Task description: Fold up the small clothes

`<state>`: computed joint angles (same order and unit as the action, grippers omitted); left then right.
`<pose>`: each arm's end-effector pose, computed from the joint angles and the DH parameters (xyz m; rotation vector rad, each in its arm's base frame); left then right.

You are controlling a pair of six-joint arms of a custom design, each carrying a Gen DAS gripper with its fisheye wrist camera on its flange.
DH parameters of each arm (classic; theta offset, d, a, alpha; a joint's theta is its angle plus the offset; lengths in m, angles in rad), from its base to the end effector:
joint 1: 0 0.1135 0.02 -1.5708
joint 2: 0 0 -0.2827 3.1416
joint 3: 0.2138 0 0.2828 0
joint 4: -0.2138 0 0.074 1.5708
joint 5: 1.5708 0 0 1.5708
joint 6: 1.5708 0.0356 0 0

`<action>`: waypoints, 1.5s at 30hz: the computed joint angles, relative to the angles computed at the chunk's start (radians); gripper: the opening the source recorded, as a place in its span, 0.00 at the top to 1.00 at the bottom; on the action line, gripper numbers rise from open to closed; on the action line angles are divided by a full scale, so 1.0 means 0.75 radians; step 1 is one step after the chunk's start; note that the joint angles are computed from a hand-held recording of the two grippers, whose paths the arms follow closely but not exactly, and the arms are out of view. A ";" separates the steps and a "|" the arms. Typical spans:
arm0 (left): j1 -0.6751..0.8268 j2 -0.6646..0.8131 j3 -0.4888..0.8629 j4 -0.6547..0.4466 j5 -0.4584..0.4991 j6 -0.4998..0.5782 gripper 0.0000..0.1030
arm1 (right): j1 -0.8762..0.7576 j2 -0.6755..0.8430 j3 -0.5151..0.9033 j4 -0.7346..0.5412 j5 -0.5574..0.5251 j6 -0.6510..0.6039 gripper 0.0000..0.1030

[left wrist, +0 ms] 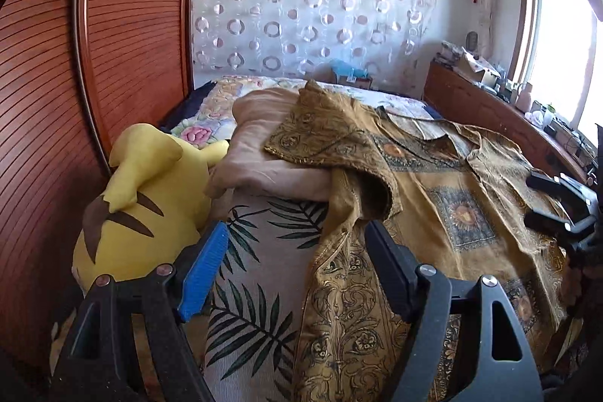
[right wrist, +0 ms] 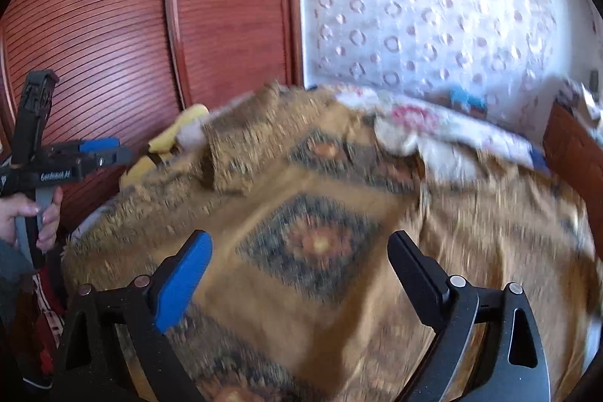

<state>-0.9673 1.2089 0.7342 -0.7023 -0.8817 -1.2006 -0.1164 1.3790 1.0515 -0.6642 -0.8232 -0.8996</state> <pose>0.1533 -0.1740 0.2157 -0.4597 2.1515 0.0973 0.3018 -0.0090 0.2767 -1.1073 1.9299 0.5218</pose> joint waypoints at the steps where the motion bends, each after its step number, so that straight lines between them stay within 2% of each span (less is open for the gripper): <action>1: -0.024 0.010 0.018 -0.039 -0.031 -0.030 0.26 | 0.030 -0.010 0.007 0.029 0.000 0.019 0.08; 7: -0.085 -0.006 0.017 -0.056 -0.094 -0.039 0.26 | 0.231 -0.006 0.023 0.242 -0.006 0.123 0.08; 11: -0.107 0.009 0.025 -0.084 -0.099 -0.067 0.26 | 0.442 0.098 0.067 0.303 0.196 0.208 0.09; 14: -0.121 0.009 0.025 -0.094 -0.102 -0.080 0.26 | 0.563 0.218 0.119 0.319 0.328 0.201 0.18; 20: -0.159 -0.006 0.009 -0.125 -0.102 -0.127 0.26 | 0.697 0.323 0.182 0.362 0.456 0.214 0.25; 24: -0.161 -0.008 0.003 -0.130 -0.094 -0.138 0.26 | 0.803 0.372 0.179 0.472 0.693 0.176 0.29; 27: -0.165 -0.001 0.011 -0.128 -0.098 -0.135 0.26 | 0.841 0.408 0.206 0.524 0.758 0.195 0.31; 29: -0.170 0.017 0.025 -0.147 -0.103 -0.149 0.26 | 0.846 0.420 0.233 0.528 0.755 0.228 0.37; 30: -0.176 0.019 0.025 -0.146 -0.104 -0.149 0.26 | 0.842 0.418 0.238 0.530 0.740 0.244 0.50; 31: -0.178 0.019 0.024 -0.144 -0.105 -0.149 0.26 | 0.840 0.418 0.245 0.525 0.723 0.258 0.59; 33: -0.184 0.021 0.023 -0.146 -0.103 -0.158 0.26 | 0.829 0.422 0.257 0.512 0.688 0.275 0.87; 34: -0.186 0.027 0.027 -0.154 -0.104 -0.164 0.26 | 0.821 0.421 0.255 0.523 0.670 0.289 0.91; 38: -0.183 0.034 0.032 -0.142 -0.101 -0.146 0.26 | 0.722 0.473 0.318 0.519 0.562 0.474 0.92; 40: -0.182 0.042 0.037 -0.136 -0.101 -0.136 0.26 | 0.668 0.535 0.394 0.466 0.543 0.571 0.92; 45: -0.160 0.048 0.043 -0.113 -0.092 -0.106 0.26 | 0.573 0.621 0.493 0.360 0.510 0.607 0.92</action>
